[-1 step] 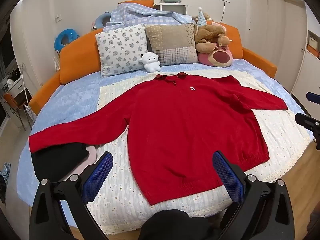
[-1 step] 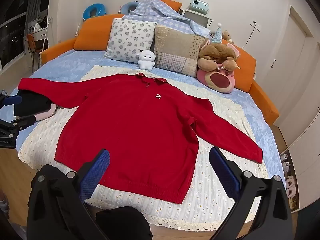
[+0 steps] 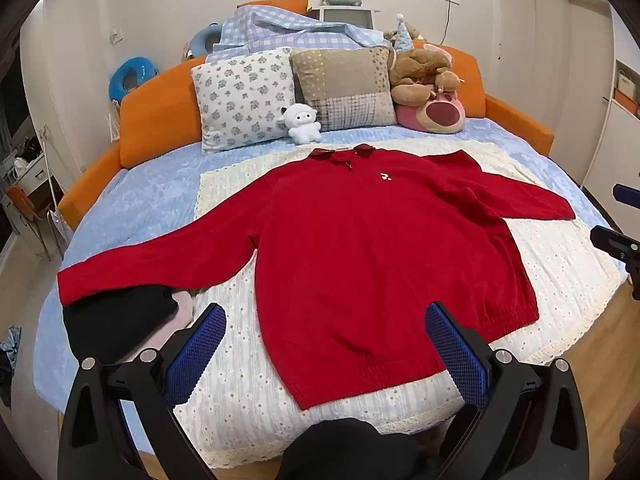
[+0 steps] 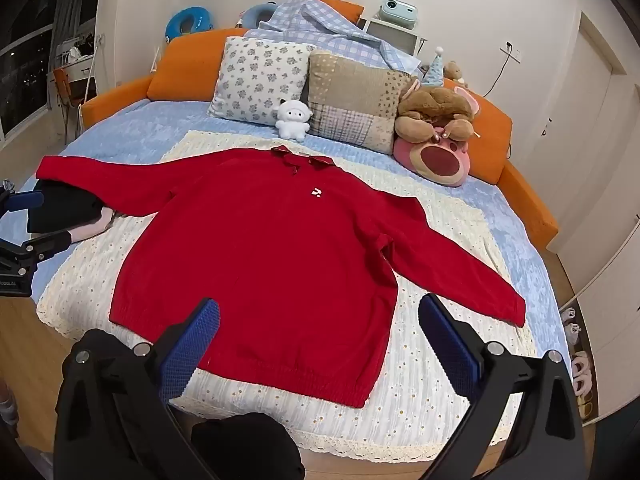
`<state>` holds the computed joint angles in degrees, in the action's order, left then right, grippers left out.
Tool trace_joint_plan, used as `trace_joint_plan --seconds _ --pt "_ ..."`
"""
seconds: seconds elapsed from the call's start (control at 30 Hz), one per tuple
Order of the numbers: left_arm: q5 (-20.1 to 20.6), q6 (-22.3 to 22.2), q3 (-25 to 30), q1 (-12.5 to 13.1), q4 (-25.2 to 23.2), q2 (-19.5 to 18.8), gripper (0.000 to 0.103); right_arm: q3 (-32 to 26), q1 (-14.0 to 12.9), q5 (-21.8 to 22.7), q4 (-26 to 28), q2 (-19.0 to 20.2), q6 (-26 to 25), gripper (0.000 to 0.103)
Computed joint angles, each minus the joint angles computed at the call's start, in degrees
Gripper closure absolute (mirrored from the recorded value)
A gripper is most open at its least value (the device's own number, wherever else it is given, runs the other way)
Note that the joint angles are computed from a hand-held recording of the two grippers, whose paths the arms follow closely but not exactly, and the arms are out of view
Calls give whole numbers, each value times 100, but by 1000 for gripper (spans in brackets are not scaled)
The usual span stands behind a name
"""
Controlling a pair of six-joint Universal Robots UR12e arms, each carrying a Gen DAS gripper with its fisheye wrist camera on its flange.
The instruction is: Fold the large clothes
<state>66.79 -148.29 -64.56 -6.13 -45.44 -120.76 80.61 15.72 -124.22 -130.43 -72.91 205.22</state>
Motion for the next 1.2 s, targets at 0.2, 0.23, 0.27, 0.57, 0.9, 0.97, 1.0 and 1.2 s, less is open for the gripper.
trace_joint_plan --seconds 0.2,0.23,0.27,0.57,0.9,0.97,1.0,1.2 --pt "-45 2 -4 14 -18 0 2 8 15 -20 -14 0 33 5" --pt "-53 9 -1 20 -16 -3 2 -3 26 -41 0 6 36 5" --pt "-51 13 -28 22 11 3 2 -14 37 -53 7 13 39 5" --pt "19 -63 -68 0 191 42 2 95 -14 56 -124 -49 68 5" --pt "-127 -284 -187 32 558 81 2 169 26 -47 -464 -65 111 5" --pt "-171 -304 -215 37 585 94 2 183 51 -104 -527 -51 138 5" --pt "-203 -311 -219 39 570 98 2 198 49 -78 -562 -57 155 5" --pt "-279 -322 -303 48 668 145 2 246 40 -60 -626 -63 217 5"
